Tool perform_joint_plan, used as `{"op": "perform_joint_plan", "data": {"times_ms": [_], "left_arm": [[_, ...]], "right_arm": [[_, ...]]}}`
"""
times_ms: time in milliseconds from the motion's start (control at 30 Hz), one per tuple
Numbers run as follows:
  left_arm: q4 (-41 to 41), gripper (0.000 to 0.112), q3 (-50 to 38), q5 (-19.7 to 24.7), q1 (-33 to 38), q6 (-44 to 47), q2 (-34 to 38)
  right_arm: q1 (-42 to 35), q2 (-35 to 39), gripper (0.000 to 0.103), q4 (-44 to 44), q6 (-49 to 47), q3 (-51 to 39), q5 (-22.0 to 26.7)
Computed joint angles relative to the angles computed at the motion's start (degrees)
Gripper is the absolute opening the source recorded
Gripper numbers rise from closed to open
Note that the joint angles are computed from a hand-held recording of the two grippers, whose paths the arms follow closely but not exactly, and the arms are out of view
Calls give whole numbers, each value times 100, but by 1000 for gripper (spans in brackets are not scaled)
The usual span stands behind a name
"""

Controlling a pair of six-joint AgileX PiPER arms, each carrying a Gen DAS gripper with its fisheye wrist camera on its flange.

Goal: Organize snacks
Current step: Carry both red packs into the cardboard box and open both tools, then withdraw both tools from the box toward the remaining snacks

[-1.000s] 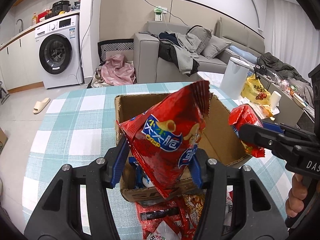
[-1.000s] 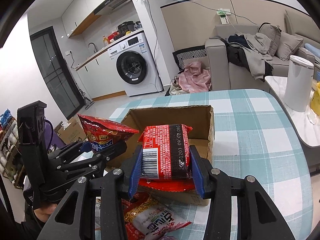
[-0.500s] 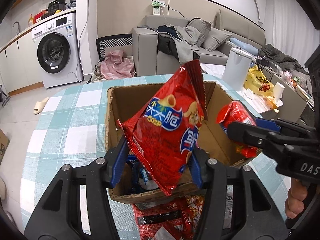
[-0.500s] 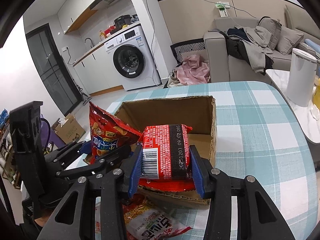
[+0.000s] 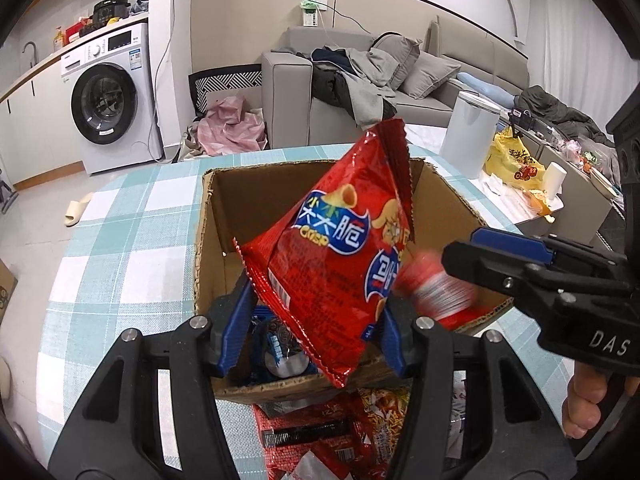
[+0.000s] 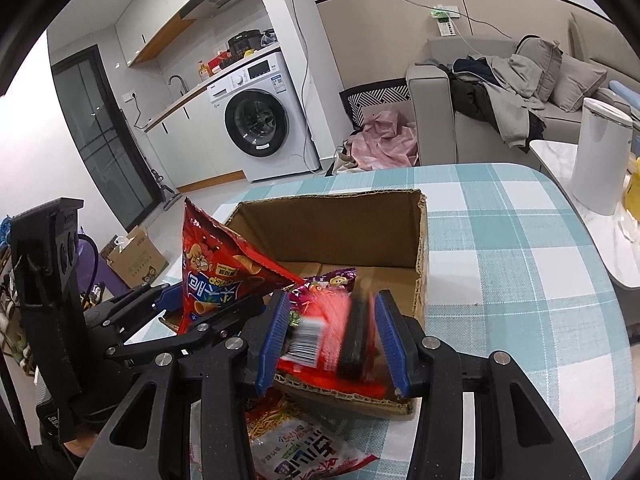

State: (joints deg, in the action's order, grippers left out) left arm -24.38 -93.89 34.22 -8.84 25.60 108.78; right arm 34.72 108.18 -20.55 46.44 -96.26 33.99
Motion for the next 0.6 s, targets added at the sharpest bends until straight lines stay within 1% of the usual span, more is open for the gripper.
{"op": "perform_joint_plan", "data": {"times_ms": [67, 100, 133, 167, 200, 233, 267, 300, 333, 400, 467, 500, 533, 600], "left_arm": [[-15, 54, 8, 47, 5, 51, -45], [-40, 57, 43, 57, 9, 120, -86], [-55, 64, 106, 35, 7, 188, -148], [-17, 68, 180, -11, -9, 184, -220], [9, 79, 307, -123, -22, 187, -318], [-22, 86, 448, -246, -28, 241, -429], [-116, 86, 596, -358, -14, 361, -555], [-178, 86, 658, -368, 1, 436, -623], [-252, 86, 708, -327, 27, 519, -696], [-370, 87, 834, -307, 79, 660, -840], [-427, 93, 1018, -338, 124, 724, -1028], [-469, 101, 1088, -316, 154, 758, -1110], [-557, 102, 1170, -275, 198, 836, -1207], [-900, 102, 1417, -256, 328, 1181, -1440]], "right_arm": [[30, -83, 46, -140, 89, 54, 43], [57, -137, 46, -269, 182, 102, 63], [80, -192, 47, -374, 269, 158, 71], [102, -282, 49, -486, 378, 257, 56], [112, -367, 50, -548, 463, 362, 26], [131, -433, 53, -578, 522, 436, 25], [138, -501, 58, -573, 554, 510, 47], [158, -579, 62, -645, 661, 604, 76], [189, -647, 67, -762, 800, 700, 71], [231, -813, 73, -938, 1005, 940, 5], [242, -984, 87, -985, 1121, 1181, -90], [264, -1025, 91, -1025, 1205, 1245, -103], [277, -1067, 96, -1047, 1279, 1299, -94], [321, -1154, 100, -1080, 1406, 1377, 18]]}}
